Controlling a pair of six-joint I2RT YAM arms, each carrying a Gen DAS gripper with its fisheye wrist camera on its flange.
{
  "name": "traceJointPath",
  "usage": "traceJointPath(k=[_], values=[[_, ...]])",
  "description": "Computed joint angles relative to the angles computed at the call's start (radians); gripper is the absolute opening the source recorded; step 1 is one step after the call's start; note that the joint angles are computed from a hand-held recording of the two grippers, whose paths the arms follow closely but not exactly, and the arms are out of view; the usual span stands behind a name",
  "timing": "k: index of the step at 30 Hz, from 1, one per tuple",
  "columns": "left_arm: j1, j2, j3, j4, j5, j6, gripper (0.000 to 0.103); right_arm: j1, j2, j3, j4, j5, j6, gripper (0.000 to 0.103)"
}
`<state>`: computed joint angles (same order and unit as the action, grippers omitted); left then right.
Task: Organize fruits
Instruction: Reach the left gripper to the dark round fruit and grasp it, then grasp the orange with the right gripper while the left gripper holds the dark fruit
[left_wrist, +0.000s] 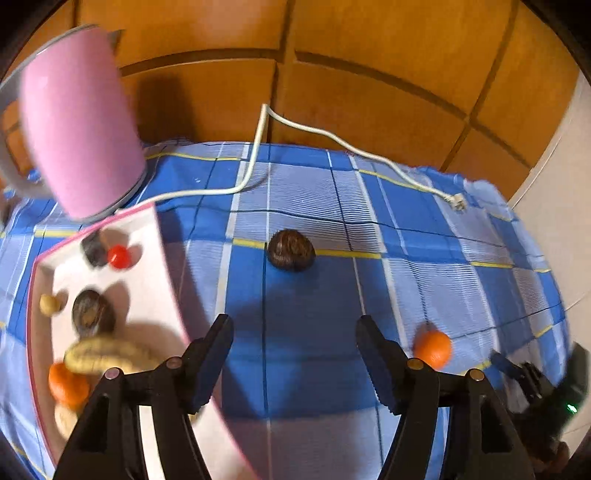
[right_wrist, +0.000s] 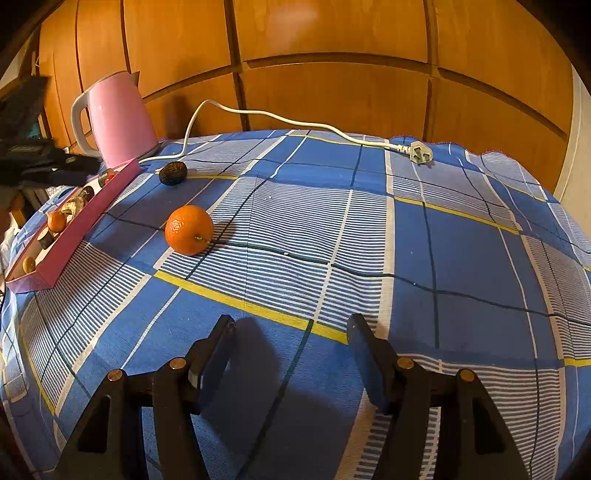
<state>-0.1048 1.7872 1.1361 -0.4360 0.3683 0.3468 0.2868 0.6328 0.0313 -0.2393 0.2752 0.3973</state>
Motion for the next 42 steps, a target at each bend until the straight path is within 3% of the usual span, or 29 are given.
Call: traceJointPath(k=[13,15,16,17,18,20,25,29,37,42], values=[[-0.194,0.328,0.253,0.117,-0.287,-0.073,0.071,-0.054,-0.053,-0.014,-0.01,-0.061,-0.02,0.064],[-0.193,0.361,0.278,0.101,-0.27,-0.065,0.067,-0.062,-0.063,-0.016,-0.013,-0.07,-0.021,0.064],[-0.19,0.351,0.25,0.144,-0.264,-0.064,0.063,-0.066,-0.065,-0.017,-0.013,-0.075,-0.022,0.064],[-0.189,0.343,0.236,0.16,-0.254,-0.059,0.051,-0.071,-0.065,-0.017,-0.012,-0.079,-0.025,0.064],[-0.19,0.334,0.225,0.167,-0.248,-0.053,0.047,-0.074,-0.062,-0.017,-0.009,-0.082,-0.026,0.064],[-0.186,0.314,0.202,0.173,-0.239,-0.047,0.047,-0.067,-0.052,-0.016,-0.004,-0.076,-0.023,0.064],[-0.152,0.176,0.044,0.204,-0.137,-0.018,0.047,-0.05,-0.03,-0.012,0.005,-0.057,-0.014,0.064],[-0.144,-0.012,-0.171,0.255,-0.058,0.048,0.047,-0.046,-0.022,-0.01,0.007,-0.052,-0.014,0.064],[-0.066,-0.336,-0.512,0.219,0.097,0.21,0.047,-0.027,-0.004,-0.003,0.006,-0.032,-0.004,0.064],[-0.008,-0.482,-0.647,0.179,0.146,0.33,0.047,-0.006,0.011,0.002,0.007,-0.009,0.006,0.064]])
